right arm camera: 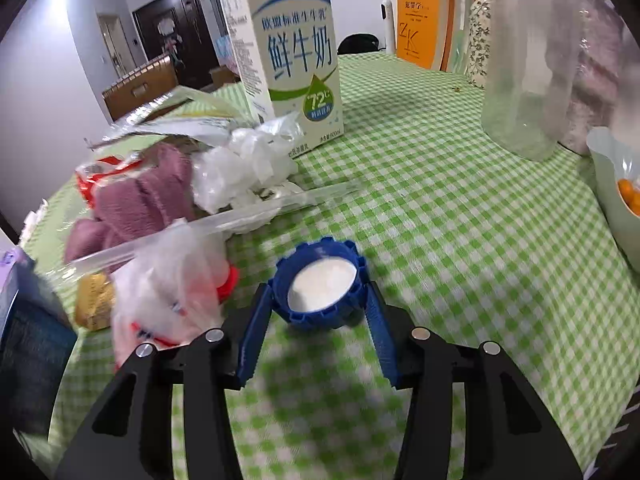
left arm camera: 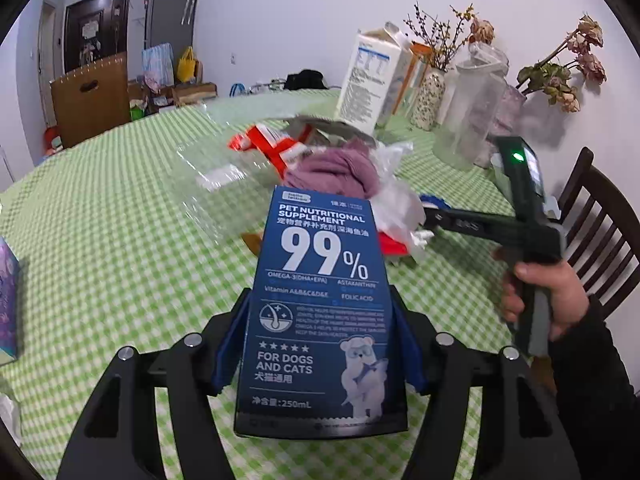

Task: Collect trash
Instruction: 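Grasp the blue supplement box with the left tool while the right tool grasps the blue cap, then carry the box and cap to the cardboard box and open both tools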

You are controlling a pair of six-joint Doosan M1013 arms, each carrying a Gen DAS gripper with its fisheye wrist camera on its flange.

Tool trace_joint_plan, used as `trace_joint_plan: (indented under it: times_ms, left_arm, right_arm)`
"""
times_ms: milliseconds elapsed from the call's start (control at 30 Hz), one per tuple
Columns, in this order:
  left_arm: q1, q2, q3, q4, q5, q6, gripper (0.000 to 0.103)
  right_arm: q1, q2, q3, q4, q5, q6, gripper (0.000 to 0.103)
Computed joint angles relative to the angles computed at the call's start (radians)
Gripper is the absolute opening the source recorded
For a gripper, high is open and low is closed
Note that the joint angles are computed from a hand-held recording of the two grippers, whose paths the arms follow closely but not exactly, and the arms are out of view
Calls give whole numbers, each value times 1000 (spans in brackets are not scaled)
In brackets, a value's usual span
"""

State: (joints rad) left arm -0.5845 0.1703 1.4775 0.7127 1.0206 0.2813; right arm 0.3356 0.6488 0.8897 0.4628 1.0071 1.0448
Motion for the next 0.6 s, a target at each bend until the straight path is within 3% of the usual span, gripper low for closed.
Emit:
trace_joint_plan:
  times_ms: [333, 600]
  left_arm:
    - [-20, 23, -41, 66, -47, 12, 62]
    - [-47, 90, -135, -6, -145, 168, 62]
  right_arm:
    - [-73, -181, 251, 102, -125, -130, 47]
    - [-178, -291, 398, 42, -228, -40, 47]
